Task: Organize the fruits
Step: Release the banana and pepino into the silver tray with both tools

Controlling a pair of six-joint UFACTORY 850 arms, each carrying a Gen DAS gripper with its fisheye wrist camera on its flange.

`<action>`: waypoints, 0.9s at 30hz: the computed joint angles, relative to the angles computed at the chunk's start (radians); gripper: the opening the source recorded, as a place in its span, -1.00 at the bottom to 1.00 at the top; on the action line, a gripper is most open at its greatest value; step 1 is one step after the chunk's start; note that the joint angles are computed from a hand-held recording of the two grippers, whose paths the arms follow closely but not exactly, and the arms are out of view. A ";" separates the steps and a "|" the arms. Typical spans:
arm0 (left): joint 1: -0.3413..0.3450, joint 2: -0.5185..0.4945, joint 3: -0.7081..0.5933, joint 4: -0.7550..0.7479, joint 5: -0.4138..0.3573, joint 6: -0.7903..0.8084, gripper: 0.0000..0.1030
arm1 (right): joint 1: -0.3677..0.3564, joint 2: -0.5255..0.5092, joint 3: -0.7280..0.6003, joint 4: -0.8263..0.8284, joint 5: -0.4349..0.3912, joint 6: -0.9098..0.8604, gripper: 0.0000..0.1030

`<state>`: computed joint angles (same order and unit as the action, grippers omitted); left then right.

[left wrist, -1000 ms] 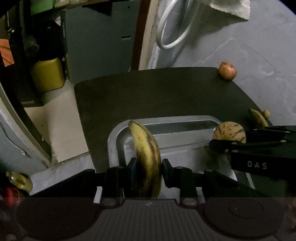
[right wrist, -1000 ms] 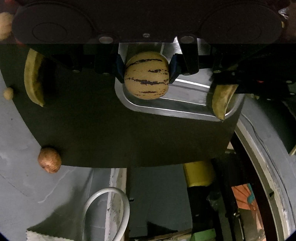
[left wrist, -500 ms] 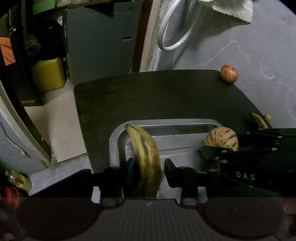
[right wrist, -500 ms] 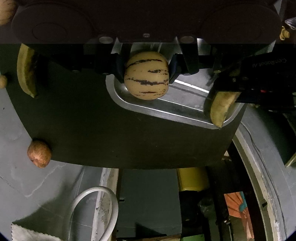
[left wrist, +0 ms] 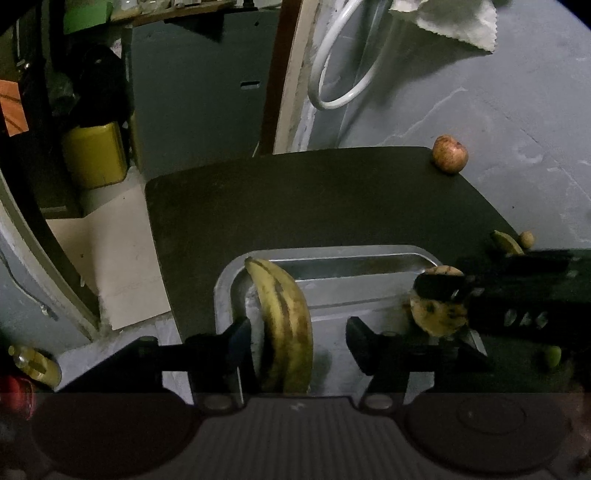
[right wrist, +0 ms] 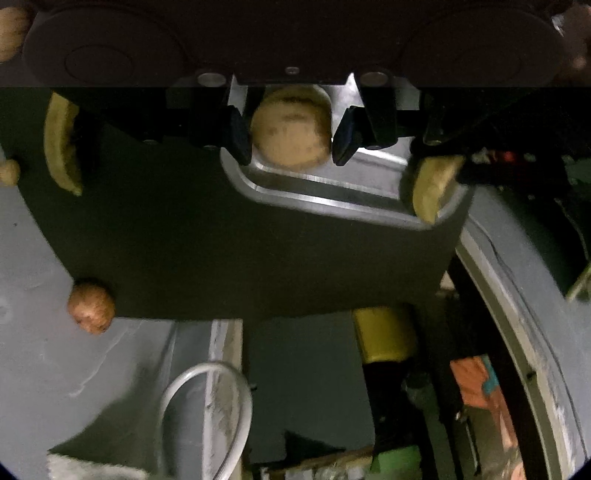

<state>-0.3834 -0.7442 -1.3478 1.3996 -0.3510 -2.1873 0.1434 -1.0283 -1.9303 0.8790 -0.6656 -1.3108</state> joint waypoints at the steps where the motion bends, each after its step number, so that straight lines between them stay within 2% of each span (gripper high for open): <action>1: -0.001 0.000 -0.001 -0.001 -0.005 0.003 0.29 | -0.002 0.003 -0.002 0.007 -0.002 0.001 0.07; 6: -0.011 0.013 0.001 0.024 -0.029 -0.009 0.46 | -0.017 0.035 0.016 0.059 -0.006 -0.016 0.54; 8: -0.014 0.023 0.006 0.035 -0.037 -0.012 0.53 | -0.024 0.052 0.030 0.084 -0.009 -0.033 0.63; 12: -0.027 0.054 0.025 0.074 -0.060 -0.043 0.66 | -0.051 0.109 0.086 0.158 -0.020 -0.080 0.73; 14: -0.036 0.077 0.041 0.103 -0.074 -0.065 0.80 | -0.073 0.161 0.146 0.233 -0.019 -0.129 0.80; 17: -0.053 0.110 0.067 0.151 -0.088 -0.111 0.93 | -0.128 0.248 0.255 0.381 -0.048 -0.208 0.92; 20: -0.072 0.134 0.079 0.168 -0.083 -0.132 0.97 | -0.196 0.324 0.346 0.475 -0.082 -0.227 0.99; 23: -0.088 0.157 0.089 0.213 -0.051 -0.175 0.99 | -0.254 0.384 0.417 0.482 -0.090 -0.195 0.99; 27: -0.120 0.162 0.076 0.220 -0.011 -0.144 0.99 | -0.320 0.450 0.515 0.447 -0.069 -0.158 0.99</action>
